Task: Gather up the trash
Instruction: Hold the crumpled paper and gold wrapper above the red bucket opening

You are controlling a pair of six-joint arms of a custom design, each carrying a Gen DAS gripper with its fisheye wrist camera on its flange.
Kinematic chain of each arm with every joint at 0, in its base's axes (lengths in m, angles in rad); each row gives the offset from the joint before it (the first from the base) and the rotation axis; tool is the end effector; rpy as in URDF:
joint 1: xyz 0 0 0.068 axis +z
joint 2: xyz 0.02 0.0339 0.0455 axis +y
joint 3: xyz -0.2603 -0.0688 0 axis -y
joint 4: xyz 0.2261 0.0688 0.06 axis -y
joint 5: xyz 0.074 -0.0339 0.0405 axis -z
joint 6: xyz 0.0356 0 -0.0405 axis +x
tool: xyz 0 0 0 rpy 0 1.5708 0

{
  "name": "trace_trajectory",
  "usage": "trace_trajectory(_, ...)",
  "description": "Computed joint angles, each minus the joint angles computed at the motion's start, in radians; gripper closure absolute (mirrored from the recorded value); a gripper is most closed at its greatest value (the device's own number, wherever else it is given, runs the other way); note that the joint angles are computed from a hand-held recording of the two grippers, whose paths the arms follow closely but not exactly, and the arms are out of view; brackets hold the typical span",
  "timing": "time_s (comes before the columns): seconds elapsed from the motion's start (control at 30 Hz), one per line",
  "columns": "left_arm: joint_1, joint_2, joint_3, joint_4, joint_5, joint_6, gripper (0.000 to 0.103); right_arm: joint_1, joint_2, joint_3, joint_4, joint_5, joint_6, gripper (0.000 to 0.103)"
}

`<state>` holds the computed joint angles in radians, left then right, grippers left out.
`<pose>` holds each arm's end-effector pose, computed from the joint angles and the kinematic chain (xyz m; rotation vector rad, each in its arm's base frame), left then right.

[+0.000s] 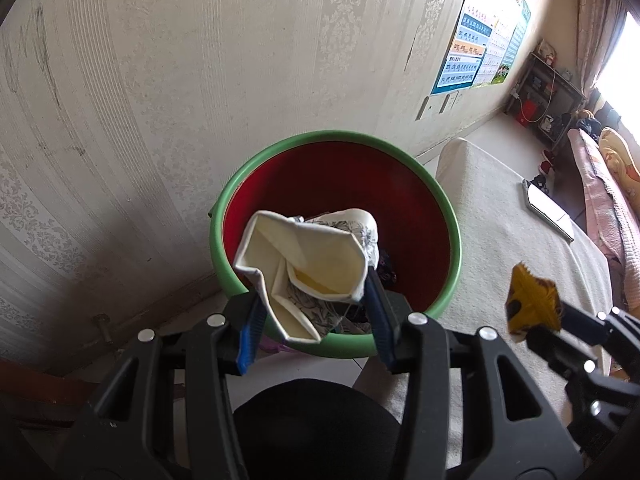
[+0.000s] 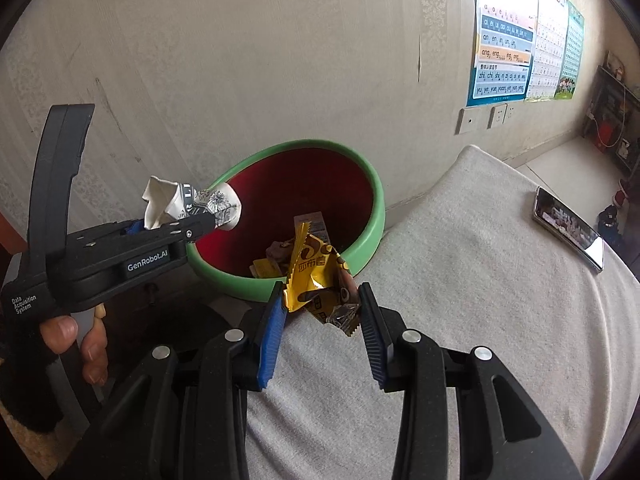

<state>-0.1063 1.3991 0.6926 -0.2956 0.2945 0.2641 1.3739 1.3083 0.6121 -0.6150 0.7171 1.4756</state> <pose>0.2422 -0.0362 0.1778 0.5750 2.4722 -0.3165 0.0602 0.1820 0.1685 0.2384 2.3825 0.1784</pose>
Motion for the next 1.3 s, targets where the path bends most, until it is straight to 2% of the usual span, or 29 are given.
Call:
trace_trajectory(0.43, -0.044, 0.043, 0.039, 0.026, -0.022, -0.015, 0.059, -0.071, -0.061, 0.004, -0.041, 0.02, -0.082, 0.067)
trace_trajectory(0.93, -0.04, 0.072, 0.055, 0.036, -0.025, -0.007, 0.059, -0.146, -0.043, 0.02, 0.015, -0.009, -0.205, 0.067)
trace_trajectory(1.3, -0.054, 0.149, 0.095, 0.05, -0.053, -0.001, 0.059, -0.192, -0.018, 0.022, 0.063, -0.037, -0.274, 0.067)
